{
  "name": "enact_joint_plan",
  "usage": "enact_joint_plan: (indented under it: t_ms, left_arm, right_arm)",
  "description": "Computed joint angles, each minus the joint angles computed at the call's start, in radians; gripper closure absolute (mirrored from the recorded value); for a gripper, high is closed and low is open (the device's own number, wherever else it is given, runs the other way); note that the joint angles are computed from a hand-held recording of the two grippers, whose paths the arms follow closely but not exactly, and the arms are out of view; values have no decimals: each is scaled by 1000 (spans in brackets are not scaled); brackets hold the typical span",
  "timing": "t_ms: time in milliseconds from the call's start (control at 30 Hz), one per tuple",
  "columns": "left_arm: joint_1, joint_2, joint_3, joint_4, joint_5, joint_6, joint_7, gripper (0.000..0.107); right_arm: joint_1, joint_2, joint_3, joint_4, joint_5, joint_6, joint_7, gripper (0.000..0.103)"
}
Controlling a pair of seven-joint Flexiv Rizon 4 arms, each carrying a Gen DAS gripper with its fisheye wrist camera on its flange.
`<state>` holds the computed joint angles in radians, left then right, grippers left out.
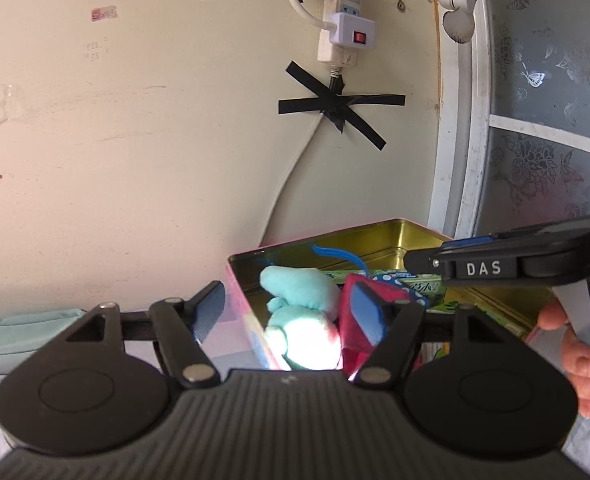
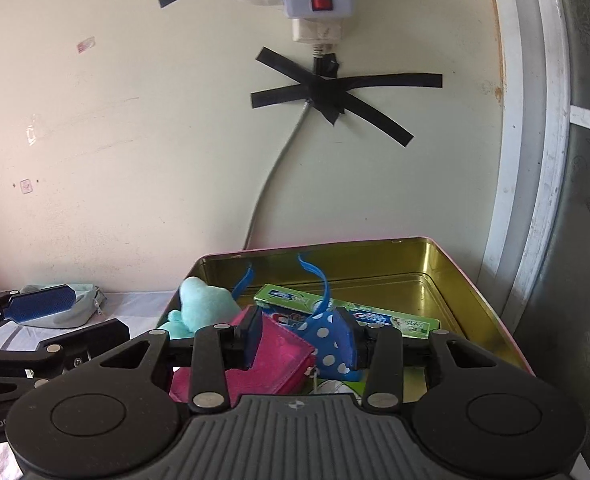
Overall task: Organize objects
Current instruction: 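Lower the pink purse into the tin and open the right gripper, then move the right gripper to the teal zippered pouch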
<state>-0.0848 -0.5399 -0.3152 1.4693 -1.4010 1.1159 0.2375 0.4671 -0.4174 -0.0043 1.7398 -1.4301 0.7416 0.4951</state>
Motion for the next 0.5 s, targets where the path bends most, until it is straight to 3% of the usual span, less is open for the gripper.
enact_joint_plan:
  t_ms: [267, 500]
  left_arm:
    - [67, -26, 32, -22, 25, 11, -32, 35]
    - [150, -136, 41, -128, 140, 53, -163, 35]
  right_arm:
    - [80, -87, -10, -158, 55, -45, -171, 67]
    - [138, -237, -59, -384, 189, 12, -363, 67]
